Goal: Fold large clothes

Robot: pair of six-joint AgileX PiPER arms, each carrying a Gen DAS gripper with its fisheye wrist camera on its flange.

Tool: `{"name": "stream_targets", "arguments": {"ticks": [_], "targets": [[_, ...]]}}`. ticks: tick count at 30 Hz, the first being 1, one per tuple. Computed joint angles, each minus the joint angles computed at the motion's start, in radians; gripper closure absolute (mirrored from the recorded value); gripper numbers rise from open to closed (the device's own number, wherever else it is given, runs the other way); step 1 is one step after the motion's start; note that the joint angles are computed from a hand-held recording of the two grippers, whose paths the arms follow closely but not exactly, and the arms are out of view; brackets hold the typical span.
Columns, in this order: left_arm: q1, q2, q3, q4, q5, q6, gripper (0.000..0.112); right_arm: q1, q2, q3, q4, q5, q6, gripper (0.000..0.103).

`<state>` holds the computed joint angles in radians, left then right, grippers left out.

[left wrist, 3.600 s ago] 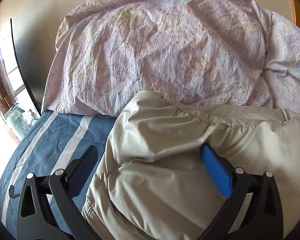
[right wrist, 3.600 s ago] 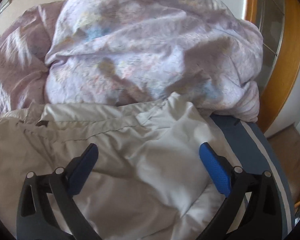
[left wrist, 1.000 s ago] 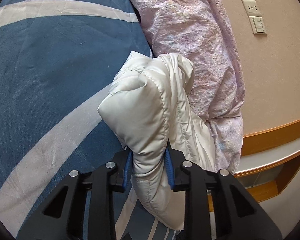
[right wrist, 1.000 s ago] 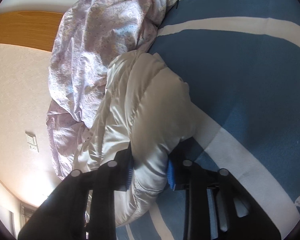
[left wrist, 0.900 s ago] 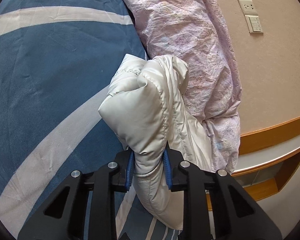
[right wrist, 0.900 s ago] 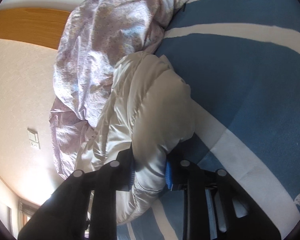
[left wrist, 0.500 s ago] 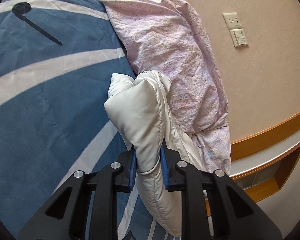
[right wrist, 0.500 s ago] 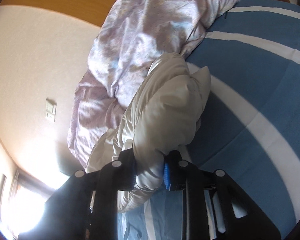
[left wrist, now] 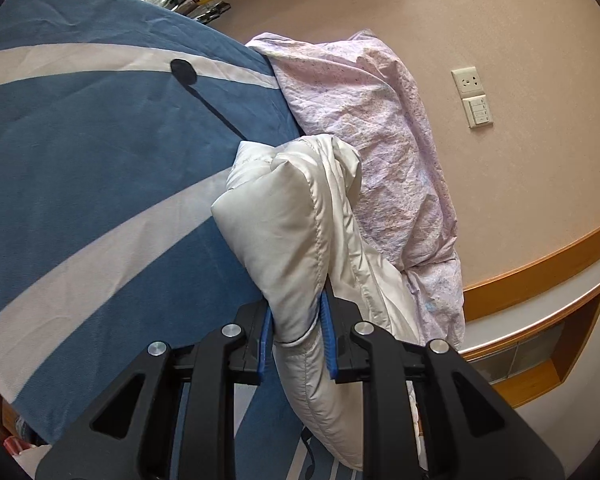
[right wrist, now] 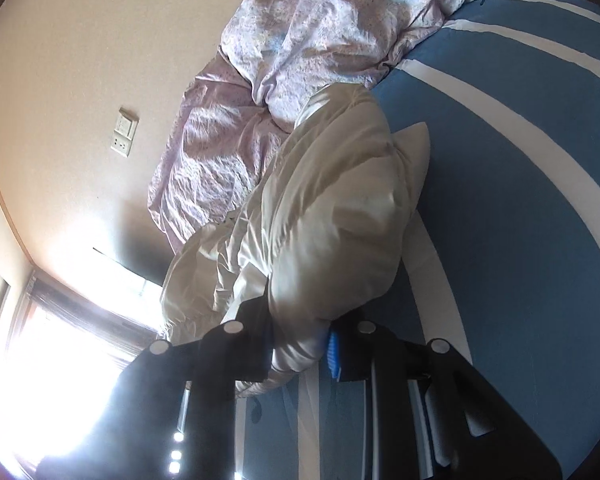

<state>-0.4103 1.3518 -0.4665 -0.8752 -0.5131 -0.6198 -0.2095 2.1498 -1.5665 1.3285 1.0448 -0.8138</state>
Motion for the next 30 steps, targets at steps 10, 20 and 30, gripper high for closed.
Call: {"name": "stream_targets", "arguments": {"ticks": [10, 20, 30], "targets": [[-0.058, 0.004, 0.000, -0.283, 0.008, 0.246, 0.051, 0.049, -0.173, 0.210, -0.135, -0.358, -0.043, 0.032], [-0.083, 0.016, -0.040, -0.439, -0.038, 0.492, 0.025, 0.257, -0.307, 0.231, -0.187, -0.601, -0.235, 0.030], [-0.036, 0.056, -0.078, -0.375, 0.013, 0.477, 0.025, 0.456, -0.239, 0.144, -0.459, -0.632, -0.040, 0.033]]}}
